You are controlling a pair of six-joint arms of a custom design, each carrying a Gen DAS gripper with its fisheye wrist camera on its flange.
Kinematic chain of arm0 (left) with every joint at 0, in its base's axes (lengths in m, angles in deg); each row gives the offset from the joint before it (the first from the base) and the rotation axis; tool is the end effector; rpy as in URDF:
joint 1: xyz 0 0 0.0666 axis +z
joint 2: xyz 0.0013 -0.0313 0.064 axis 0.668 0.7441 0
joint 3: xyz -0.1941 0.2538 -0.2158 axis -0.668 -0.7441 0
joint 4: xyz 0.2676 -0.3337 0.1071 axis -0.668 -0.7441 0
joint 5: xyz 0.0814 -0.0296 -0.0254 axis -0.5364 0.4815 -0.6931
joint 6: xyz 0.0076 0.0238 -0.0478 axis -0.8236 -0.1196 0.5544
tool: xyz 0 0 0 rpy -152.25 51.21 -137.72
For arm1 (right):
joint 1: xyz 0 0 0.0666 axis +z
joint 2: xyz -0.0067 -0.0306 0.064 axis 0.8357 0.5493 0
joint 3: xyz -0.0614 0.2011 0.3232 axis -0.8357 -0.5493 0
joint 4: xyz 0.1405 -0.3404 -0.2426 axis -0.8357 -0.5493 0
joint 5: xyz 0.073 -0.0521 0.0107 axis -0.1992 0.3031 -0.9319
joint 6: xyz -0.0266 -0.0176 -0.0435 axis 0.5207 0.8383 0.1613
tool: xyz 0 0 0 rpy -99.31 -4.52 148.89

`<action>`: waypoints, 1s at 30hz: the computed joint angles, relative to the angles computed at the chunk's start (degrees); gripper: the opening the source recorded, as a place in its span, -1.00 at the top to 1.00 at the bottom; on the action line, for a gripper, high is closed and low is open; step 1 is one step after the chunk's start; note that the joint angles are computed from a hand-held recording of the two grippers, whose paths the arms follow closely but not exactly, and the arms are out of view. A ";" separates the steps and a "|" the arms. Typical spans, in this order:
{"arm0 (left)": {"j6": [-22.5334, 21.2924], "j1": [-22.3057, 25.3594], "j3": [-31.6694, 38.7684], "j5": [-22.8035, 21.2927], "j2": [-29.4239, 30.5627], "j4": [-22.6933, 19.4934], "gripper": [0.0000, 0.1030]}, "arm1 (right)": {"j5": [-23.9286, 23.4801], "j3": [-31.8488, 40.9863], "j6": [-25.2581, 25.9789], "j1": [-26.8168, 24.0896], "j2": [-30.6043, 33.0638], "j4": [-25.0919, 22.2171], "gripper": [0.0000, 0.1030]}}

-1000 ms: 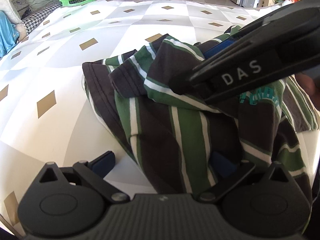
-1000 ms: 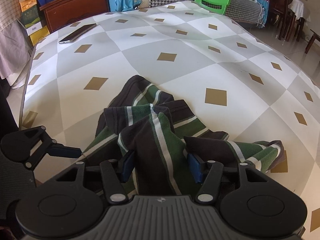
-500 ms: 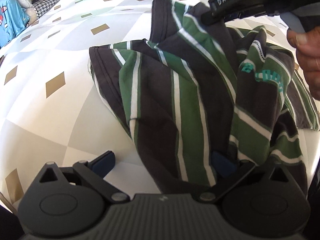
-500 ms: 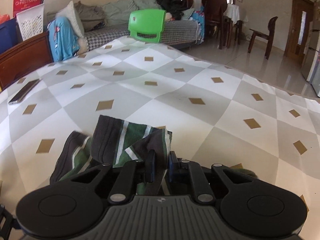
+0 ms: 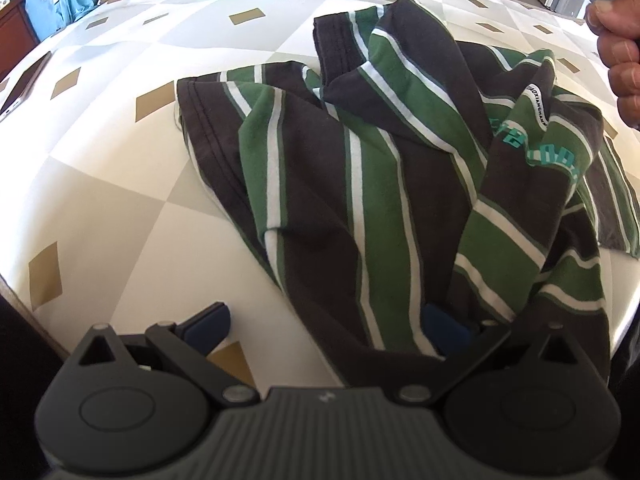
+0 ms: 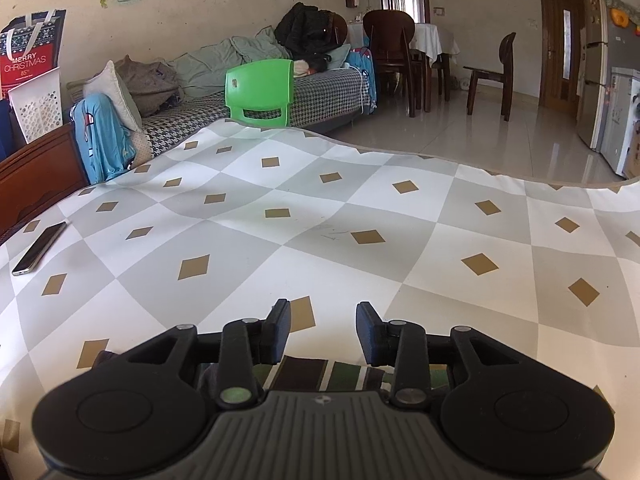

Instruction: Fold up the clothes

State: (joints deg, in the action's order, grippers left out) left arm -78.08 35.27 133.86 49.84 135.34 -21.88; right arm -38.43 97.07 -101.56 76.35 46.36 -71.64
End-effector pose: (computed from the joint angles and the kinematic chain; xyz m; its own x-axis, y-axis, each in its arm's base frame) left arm 0.5517 -0.0710 0.4987 -0.7792 0.4931 -0.3870 0.5376 0.8432 -0.0080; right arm 0.5815 0.1913 0.5544 -0.5711 0.2203 -0.7908 0.2720 0.9597 0.0709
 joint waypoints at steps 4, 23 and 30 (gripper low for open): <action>0.09 -0.15 1.95 0.44 0.77 1.17 -1.00 | -2.30 -0.35 -2.02 -0.68 -0.37 -1.55 0.23; -7.33 -1.59 9.13 3.69 7.75 1.19 -1.00 | -10.11 1.77 6.71 -1.43 4.15 -5.22 0.11; -7.80 -0.80 9.85 5.04 8.05 0.89 -1.00 | -13.69 4.35 10.57 -1.46 6.89 -8.49 0.11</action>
